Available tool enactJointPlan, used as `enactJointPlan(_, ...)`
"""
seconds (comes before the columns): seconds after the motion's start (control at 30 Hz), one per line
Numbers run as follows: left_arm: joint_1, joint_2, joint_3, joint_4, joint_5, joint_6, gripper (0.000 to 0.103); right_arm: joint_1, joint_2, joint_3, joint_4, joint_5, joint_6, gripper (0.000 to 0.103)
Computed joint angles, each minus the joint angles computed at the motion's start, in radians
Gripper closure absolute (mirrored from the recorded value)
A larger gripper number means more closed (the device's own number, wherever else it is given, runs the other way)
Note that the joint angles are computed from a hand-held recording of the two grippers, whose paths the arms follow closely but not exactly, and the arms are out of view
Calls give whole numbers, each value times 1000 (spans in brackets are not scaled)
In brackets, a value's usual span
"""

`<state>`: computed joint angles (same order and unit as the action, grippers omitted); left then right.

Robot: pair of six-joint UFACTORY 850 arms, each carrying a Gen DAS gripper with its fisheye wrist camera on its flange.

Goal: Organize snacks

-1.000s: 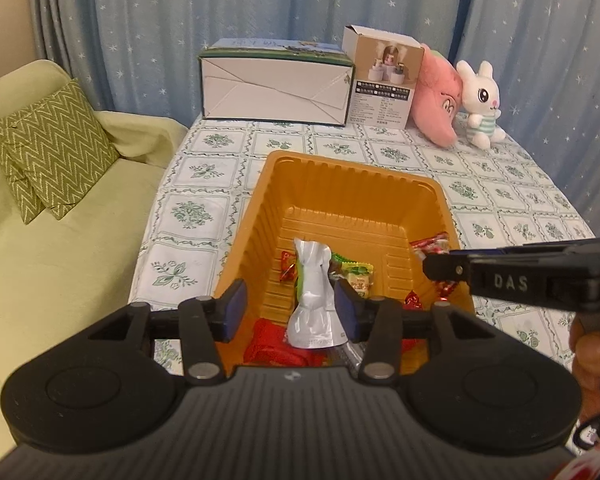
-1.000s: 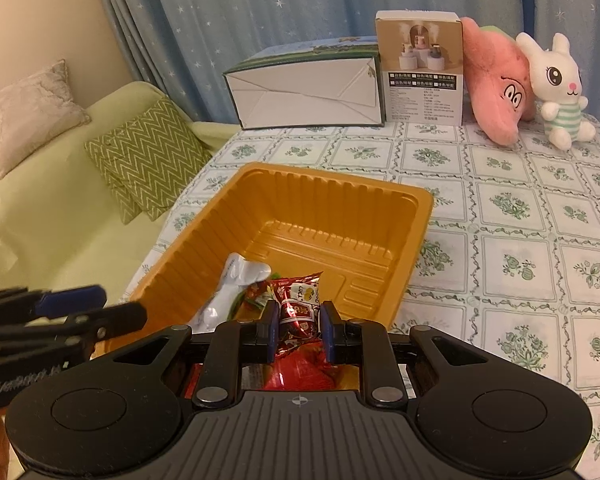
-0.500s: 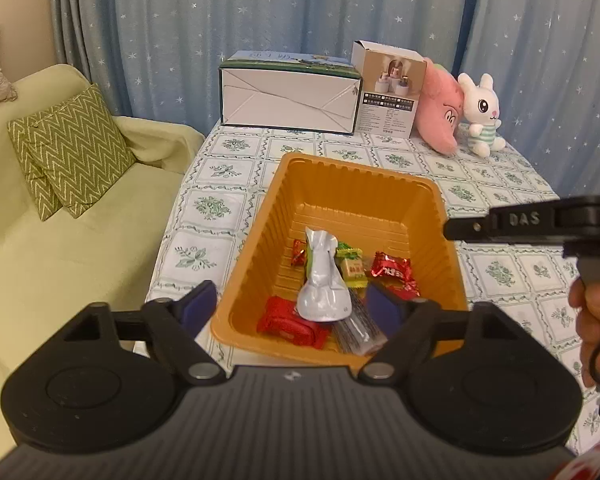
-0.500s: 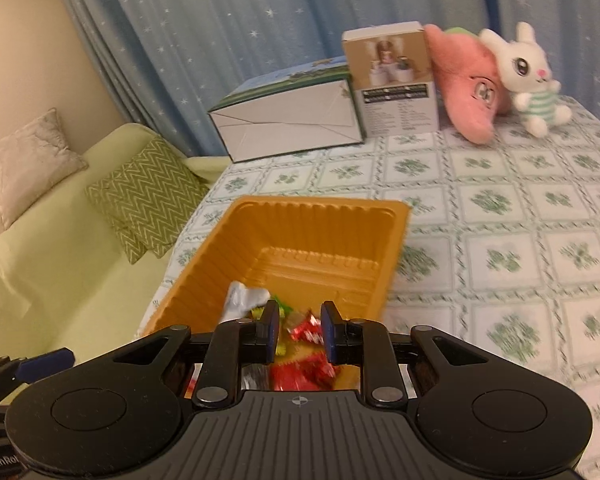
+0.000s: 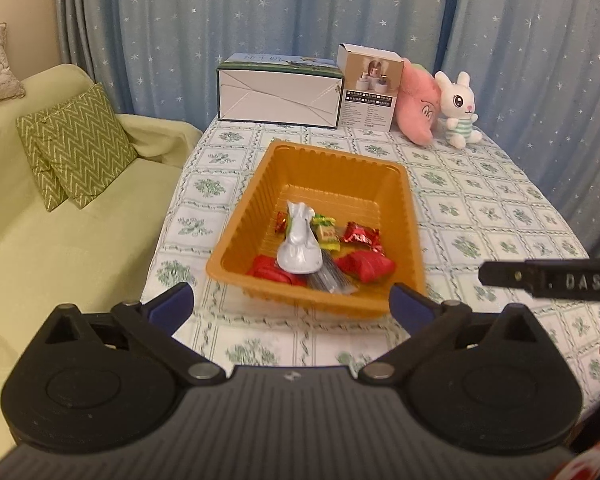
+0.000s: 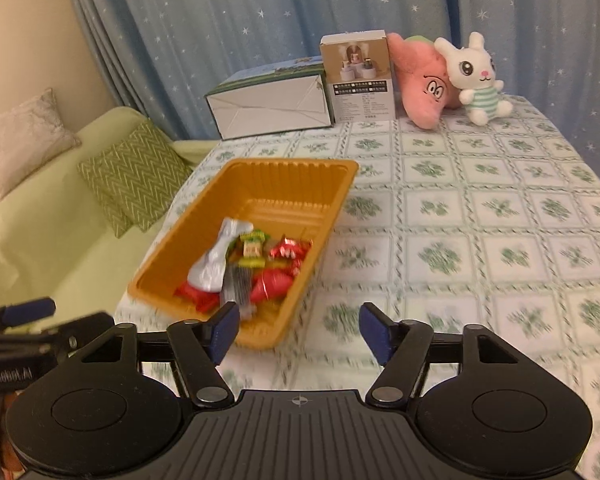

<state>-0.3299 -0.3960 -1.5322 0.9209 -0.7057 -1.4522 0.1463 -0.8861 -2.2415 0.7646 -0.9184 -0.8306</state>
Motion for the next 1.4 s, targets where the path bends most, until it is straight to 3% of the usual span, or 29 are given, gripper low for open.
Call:
enactJointPlan(0.13,-41,26,14,20,-41,-28,0,-22,99,141,12,30,-46,31)
enactJointPlan(0.47,-130,45,-15,-23,-127,-20,0,-75,267,350,59,57,-156,27)
enactJointPlan(1.0,-220,31,-66,-31,-255,-34,0,-142,391,493,124,54,-230,26)
enactJointPlan(1.4,-246,39,-51,-3,-289,-78,0,-145,438,557,141,64,-303,26)
